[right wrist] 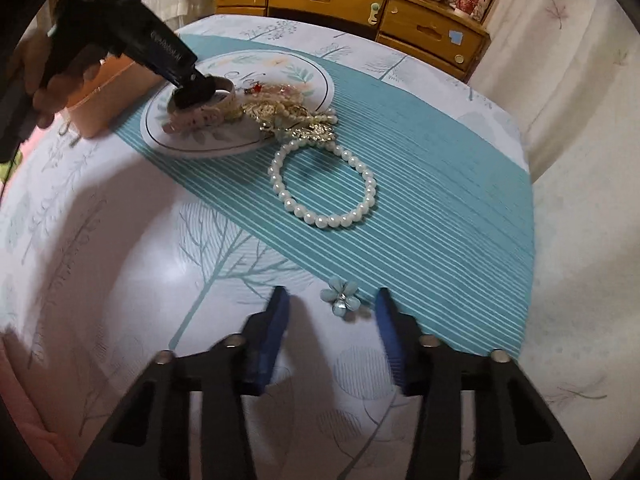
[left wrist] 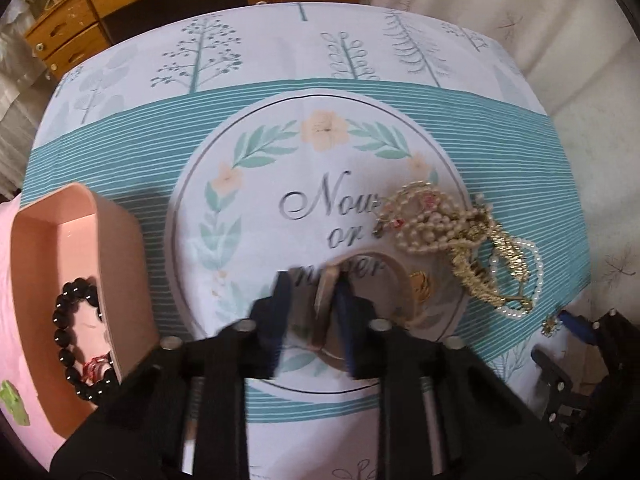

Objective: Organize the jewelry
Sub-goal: 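Grasp the pink-strap watch with the left tool while the right tool grasps the blue flower charm, then carry the watch and flower charm into the pink tray and release both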

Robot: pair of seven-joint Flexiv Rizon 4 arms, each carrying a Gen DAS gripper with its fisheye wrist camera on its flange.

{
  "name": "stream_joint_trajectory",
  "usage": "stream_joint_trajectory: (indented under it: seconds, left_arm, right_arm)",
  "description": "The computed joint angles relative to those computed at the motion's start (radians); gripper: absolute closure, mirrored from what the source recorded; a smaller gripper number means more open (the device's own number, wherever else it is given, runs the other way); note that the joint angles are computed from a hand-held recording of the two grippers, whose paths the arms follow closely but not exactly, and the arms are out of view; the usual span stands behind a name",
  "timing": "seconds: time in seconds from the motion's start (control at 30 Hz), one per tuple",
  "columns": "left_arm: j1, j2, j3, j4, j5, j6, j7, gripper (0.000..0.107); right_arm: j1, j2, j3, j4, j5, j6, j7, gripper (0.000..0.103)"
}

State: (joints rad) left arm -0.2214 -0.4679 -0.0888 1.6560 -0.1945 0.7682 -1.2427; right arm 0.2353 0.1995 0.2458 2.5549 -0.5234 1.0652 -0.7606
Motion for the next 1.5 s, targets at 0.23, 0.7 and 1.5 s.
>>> stream_joint_trajectory:
  seconds: [0.23, 0.7, 1.5]
  left_arm:
    - [-0.013, 0.01, 0.002, 0.016, 0.013, 0.056, -0.019, 0.099]
    - [0.059, 0.16, -0.034, 0.169, -0.177, 0.127, 0.125, 0.103]
    - [0.067, 0.054, -0.041, 0.125, -0.209, 0.064, 0.063, 0.1]
  right_arm:
    - [0.018, -0.022, -0.003, -0.018, 0.054, 0.006, -0.018, 0.083]
    - [0.106, -0.058, 0.035, -0.087, 0.155, 0.011, 0.065, 0.089]
    - [0.215, 0.014, 0.089, -0.179, 0.247, -0.225, 0.211, 0.089]
